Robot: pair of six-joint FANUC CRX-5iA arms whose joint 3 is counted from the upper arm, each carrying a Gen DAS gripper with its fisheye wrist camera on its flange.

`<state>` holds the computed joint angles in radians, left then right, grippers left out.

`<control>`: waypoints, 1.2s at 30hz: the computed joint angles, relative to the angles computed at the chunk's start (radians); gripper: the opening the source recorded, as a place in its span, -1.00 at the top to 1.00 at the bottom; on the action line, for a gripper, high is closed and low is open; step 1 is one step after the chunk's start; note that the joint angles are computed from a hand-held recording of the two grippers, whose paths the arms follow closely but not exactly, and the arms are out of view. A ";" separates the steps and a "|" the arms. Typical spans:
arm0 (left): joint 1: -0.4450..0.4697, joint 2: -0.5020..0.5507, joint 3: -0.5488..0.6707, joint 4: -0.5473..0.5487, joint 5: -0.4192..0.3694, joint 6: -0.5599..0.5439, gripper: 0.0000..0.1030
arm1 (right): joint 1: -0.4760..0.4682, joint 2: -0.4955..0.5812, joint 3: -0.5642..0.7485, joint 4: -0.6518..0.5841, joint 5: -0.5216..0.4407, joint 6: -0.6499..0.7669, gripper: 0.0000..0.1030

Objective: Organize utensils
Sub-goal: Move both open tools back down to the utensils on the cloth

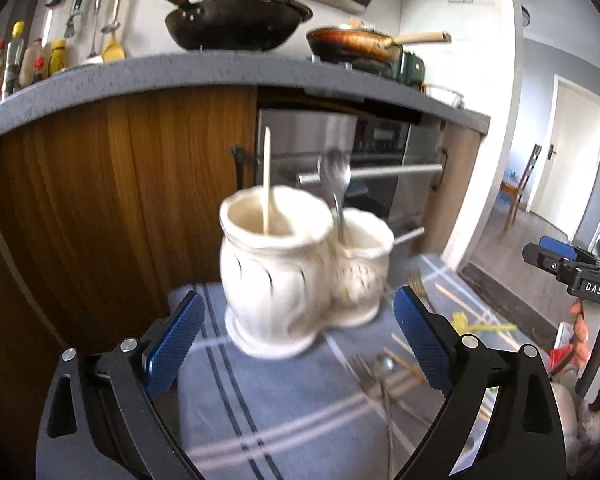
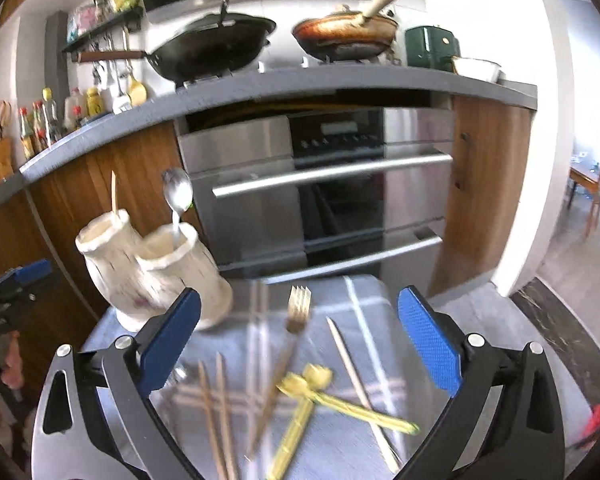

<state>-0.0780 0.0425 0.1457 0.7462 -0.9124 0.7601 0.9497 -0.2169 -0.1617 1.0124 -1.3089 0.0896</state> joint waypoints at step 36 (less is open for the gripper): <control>-0.043 0.004 -0.069 -0.136 -0.172 0.117 -0.85 | -0.058 0.026 -0.050 -0.307 -0.032 0.452 0.07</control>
